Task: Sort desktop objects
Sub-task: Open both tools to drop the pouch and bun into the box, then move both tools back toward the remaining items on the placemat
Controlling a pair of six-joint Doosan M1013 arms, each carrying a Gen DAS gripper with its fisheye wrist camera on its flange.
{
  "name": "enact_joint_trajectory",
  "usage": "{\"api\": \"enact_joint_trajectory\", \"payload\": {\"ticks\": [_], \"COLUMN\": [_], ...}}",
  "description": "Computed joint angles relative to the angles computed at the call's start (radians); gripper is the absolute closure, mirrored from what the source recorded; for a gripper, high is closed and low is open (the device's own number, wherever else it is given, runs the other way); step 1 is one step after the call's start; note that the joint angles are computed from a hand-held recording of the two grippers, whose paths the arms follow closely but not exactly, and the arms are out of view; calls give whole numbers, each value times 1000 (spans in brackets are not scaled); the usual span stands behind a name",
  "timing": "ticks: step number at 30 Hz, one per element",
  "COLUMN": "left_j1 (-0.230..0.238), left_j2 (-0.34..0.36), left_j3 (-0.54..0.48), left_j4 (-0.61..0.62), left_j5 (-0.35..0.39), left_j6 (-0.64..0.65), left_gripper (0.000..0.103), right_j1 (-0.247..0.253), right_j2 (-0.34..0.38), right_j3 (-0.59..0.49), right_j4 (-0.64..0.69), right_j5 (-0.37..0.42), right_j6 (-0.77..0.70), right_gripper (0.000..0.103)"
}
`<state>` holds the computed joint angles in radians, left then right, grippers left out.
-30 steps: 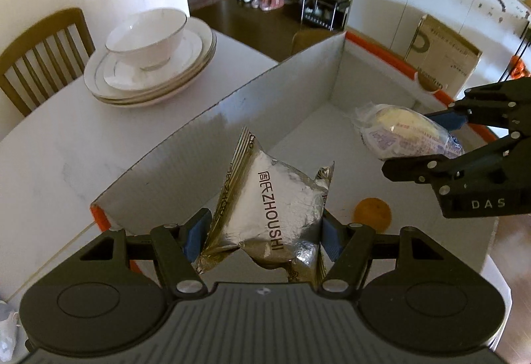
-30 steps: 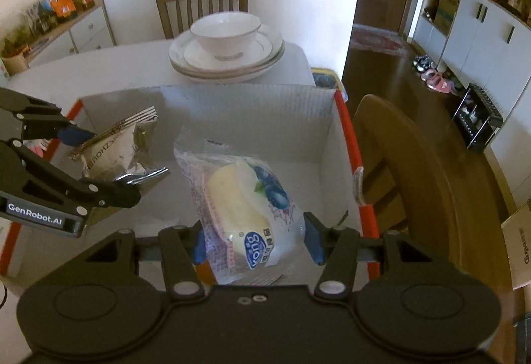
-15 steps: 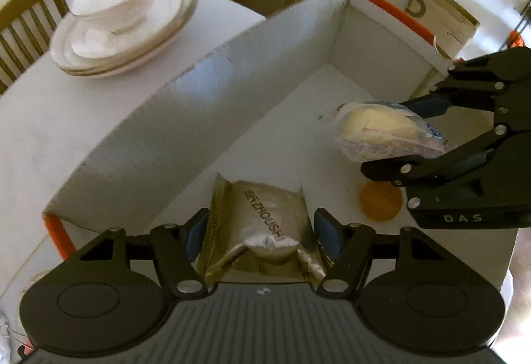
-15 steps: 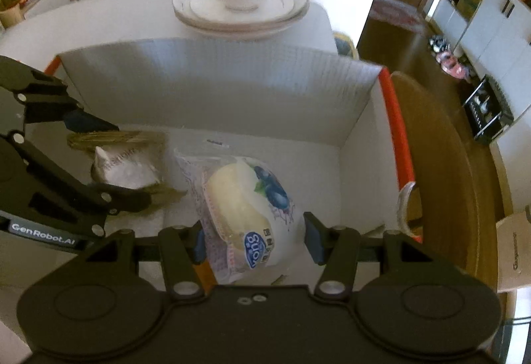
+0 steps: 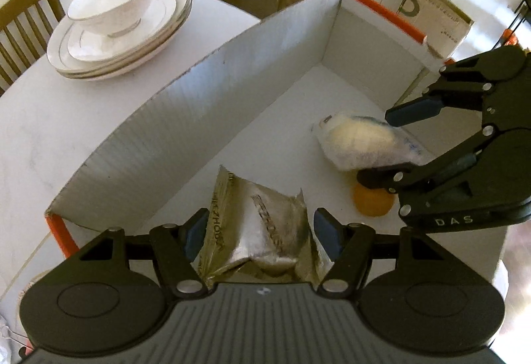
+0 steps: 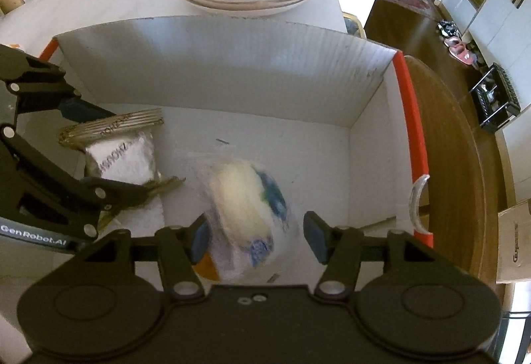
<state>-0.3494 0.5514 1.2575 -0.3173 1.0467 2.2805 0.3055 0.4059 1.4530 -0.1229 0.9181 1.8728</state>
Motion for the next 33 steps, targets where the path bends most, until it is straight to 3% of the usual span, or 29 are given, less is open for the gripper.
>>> {"api": "enact_joint_trajectory", "payload": {"ticks": [4,17,23,33], "left_j1": [14,51,80,137], "left_j2": [-23,-108,-159,-220], "left_j3": [20,111,167,239], "left_j4": [-47,-210,-297,-403], "left_j5": [-14,-76,-106,-131], "left_j6": [39,143,212,343], "left_gripper": [36,35,35,35], "right_j1": [2,19,52,112], "right_j2": [-30,-141,-185,-200], "right_j3": [23,114,152,157], "right_j4": [6,37,-29,-137], "right_j5": [-30,-150,-216,-269], "right_j6": [14,26,91,222], "right_gripper": [36,30,19,17]}}
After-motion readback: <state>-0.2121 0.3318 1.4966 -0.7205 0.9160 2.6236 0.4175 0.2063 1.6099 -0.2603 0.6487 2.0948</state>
